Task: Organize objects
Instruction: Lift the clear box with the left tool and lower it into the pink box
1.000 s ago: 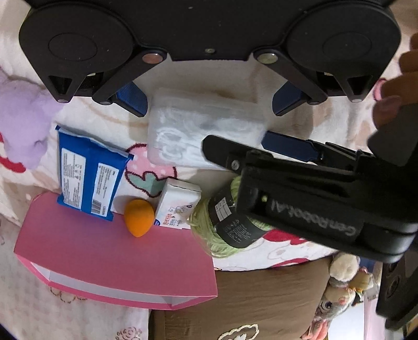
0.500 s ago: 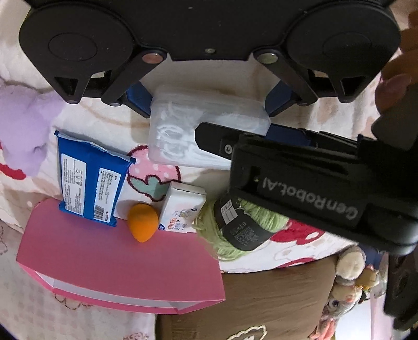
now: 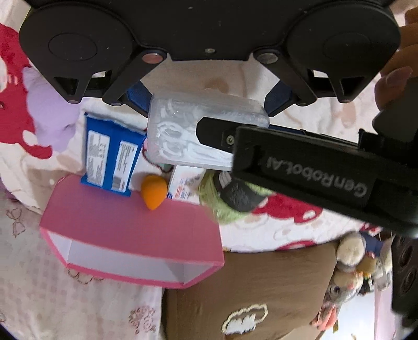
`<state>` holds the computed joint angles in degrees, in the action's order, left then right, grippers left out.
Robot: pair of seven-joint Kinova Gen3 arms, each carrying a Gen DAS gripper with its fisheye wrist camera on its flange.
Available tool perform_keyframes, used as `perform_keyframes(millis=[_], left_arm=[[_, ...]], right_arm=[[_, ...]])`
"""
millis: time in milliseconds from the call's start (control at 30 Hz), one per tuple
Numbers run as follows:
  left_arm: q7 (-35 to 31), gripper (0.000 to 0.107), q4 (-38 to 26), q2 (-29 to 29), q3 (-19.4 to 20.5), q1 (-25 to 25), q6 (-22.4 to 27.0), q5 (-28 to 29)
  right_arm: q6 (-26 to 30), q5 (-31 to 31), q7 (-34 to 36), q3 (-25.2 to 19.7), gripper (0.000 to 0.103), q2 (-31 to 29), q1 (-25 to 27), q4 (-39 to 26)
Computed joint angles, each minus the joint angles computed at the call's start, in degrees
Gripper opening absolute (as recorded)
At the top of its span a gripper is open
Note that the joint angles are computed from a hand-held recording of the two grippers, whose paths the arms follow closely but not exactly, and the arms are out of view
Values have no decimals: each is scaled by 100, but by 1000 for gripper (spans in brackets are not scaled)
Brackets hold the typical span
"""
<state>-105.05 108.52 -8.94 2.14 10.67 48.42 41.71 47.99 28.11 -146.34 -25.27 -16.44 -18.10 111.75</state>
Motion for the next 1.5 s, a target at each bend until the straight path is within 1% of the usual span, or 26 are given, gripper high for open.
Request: perform_keyframes(millis=[133,300,433,533,600,700,800,900,967,1033,1133,1200,1233,1300,1367,1467,1500], left_arm=[[170,52,-453,-80,-49,-51,460,-153],[394,52,-1129,-10,-82,-111,981,-296],[693,53,-1634,75,20,-135,1136,-436],[1016,53,-2100,214,118,-129,1217,-615],[1125,53,-2451,373,132,-136,1293,-649],[1135,53,-2867,566,141,-178,1363,-609],[1227,53,-3309,814,208,-215,1487,-656],[1403,53,-3864,1207,305,-267,1720,-685],[1511,53,-4241,1469,403,-273,1845,-788],[1741,53,-4638,1742,506,-210,1955,-1017],[1937,53,-4911,2020,616,-64,1878,-1395],[1947,53,-5042,2226,672,-8,1820,-1541],[1946,53,-5202,2390,702,36,1879,-1646],[1965,53,-5515,2728,754,92,1985,-1759],[2049,53,-5857,3070,777,218,2110,-1942],[2186,53,-6455,3614,770,430,2292,-2225],[2231,53,-6564,3744,768,460,2278,-2260]], right_arm=[[158,-283,294,178,93,-212,-26,-285],[649,-409,785,156,93,-268,96,-859],[951,-553,1176,331,93,-209,236,-1433],[1150,-422,1576,363,93,-17,311,-1859],[1231,-296,1711,352,93,100,346,-2096],[1352,-451,2131,643,93,304,297,-2547],[1761,-707,2650,913,93,614,230,-3182],[2215,-897,3071,1154,93,973,178,-3804],[2477,-995,3401,1326,93,1222,143,-4182],[2570,-1050,3749,1475,93,1391,109,-4345],[2396,-1301,4105,1733,93,1557,172,-4340],[1994,-1594,4258,1915,93,1560,308,-4066],[1806,-1764,4369,2009,93,1573,397,-3932],[1503,-1917,4486,2103,93,1594,527,-3701],[1277,-2203,4533,2233,93,1688,703,-3551],[1103,-2591,4592,2365,93,1926,937,-3526],[1082,-2689,4608,2392,93,2006,1001,-3555]])
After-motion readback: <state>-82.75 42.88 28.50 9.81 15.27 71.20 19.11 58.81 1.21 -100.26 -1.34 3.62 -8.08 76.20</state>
